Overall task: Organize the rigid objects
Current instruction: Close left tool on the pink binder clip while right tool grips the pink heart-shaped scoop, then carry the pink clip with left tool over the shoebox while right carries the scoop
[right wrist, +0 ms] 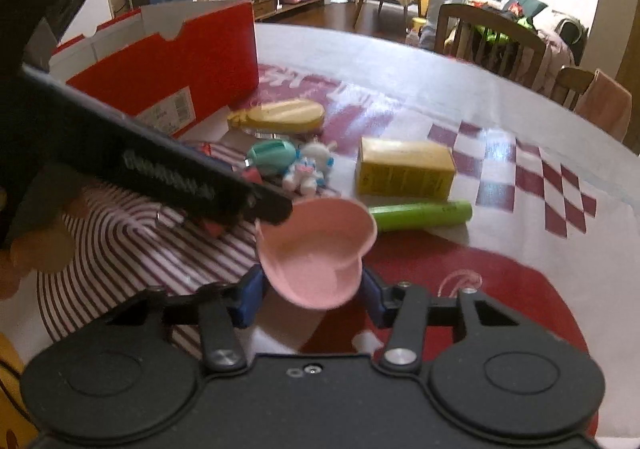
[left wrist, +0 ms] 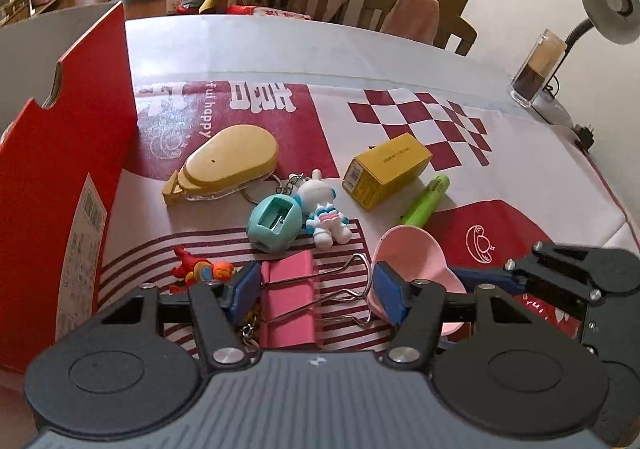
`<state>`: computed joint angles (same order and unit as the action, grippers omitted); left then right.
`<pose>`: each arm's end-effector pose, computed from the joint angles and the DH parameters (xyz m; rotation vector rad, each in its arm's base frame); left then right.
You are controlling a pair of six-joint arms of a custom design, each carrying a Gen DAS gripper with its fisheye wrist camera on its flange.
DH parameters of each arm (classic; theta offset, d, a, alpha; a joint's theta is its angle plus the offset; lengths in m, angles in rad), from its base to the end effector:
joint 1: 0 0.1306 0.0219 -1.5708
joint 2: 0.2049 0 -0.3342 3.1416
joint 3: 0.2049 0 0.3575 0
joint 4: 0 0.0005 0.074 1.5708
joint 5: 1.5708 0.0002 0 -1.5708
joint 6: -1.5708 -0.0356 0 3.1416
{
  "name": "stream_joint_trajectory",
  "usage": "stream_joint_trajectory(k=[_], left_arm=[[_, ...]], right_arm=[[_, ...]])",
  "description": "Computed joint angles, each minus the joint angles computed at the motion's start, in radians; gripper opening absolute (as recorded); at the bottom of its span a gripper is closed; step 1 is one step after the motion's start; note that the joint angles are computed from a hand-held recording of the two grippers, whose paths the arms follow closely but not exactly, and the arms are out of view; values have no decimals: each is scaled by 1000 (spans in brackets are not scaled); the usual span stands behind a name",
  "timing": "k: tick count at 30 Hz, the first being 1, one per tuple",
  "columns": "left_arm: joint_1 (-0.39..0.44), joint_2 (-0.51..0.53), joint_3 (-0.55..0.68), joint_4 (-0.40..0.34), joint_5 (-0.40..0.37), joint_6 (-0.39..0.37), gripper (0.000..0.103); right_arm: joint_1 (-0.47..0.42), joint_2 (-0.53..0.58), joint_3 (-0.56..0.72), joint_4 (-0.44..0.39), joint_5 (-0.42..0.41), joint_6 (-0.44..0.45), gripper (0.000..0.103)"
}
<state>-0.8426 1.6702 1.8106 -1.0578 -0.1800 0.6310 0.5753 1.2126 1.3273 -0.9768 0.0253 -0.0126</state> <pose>0.3652 -0.4007 0.4128 0.1889 2.5056 -0.4040 0.3340 0.2149 0.4185 -0.6682 2.3532 0.2326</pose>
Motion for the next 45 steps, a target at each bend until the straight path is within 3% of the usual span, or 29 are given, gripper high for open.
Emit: stream_joint_trajectory(k=[7,10,12,13,16,18,21,27,38,42,45], left_arm=[[8,-19,-27,15,11,18,62],[16,-30,-35,20,38,38,61],[18,-42,-46,27,39,52,61],[19,-47,-50,29,39,59,61],[21,-58,-57,37,44,79,61],[22,-56,-52,30,45,79,61],[23,-57,-57,32,49,81,61],[18,-52,-56,32,45,59,61],[-5,9,12,-23,0,-9,60],[-35,38,52,-83,-111,-33,32],[-41,41,54,-87,-130,-47,32]], right_arm=[[4,0,4,2,3,11,44],[8,8,15,13,-17,8,58],[15,13,18,34,-9,5,74],[18,19,21,41,-7,4,75],[21,41,32,51,4,-6,72],[20,46,31,64,16,-26,58],[6,41,27,68,3,-55,58],[-27,1,2,52,-22,-30,57],[-19,-31,-28,47,-20,-33,57],[-6,-39,-33,48,-3,-37,57],[4,-47,-31,43,20,-44,57]])
